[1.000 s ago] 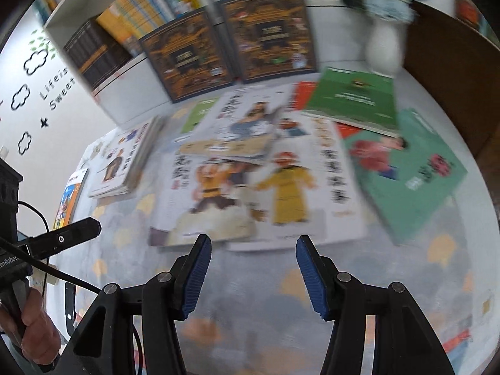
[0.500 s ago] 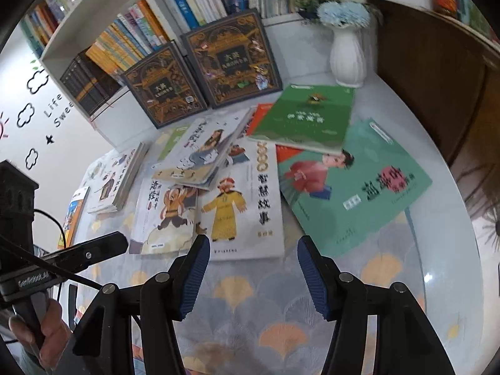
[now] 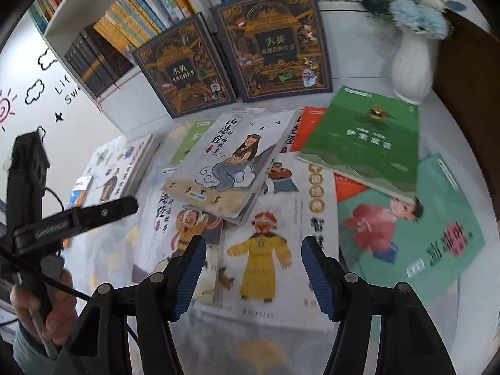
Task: Organize books
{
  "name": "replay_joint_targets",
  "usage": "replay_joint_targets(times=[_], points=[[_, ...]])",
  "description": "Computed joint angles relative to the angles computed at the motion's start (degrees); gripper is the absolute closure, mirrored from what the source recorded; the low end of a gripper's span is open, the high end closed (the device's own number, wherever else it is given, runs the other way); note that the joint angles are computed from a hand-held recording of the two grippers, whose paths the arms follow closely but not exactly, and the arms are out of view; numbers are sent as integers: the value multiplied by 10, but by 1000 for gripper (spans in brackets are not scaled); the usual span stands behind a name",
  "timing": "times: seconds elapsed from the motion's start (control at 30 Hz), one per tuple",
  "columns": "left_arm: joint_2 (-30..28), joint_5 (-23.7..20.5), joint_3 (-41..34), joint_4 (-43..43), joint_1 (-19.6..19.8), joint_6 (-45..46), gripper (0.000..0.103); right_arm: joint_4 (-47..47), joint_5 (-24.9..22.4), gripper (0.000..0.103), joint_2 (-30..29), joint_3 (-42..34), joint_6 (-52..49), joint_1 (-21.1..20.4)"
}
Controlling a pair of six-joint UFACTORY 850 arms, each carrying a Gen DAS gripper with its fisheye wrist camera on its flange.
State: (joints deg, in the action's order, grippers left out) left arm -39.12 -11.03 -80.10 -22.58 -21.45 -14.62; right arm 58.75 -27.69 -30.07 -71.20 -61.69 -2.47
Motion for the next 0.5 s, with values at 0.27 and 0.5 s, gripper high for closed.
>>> replay_joint_targets(times=[0.27,0.5], points=[[-95,-24,-97,-86,45,78,45,-94,11,43,-95,-106,111,27],[-147,-52,-159,-150,59,150,45,-151,-7,53,-166,-194,189,39]])
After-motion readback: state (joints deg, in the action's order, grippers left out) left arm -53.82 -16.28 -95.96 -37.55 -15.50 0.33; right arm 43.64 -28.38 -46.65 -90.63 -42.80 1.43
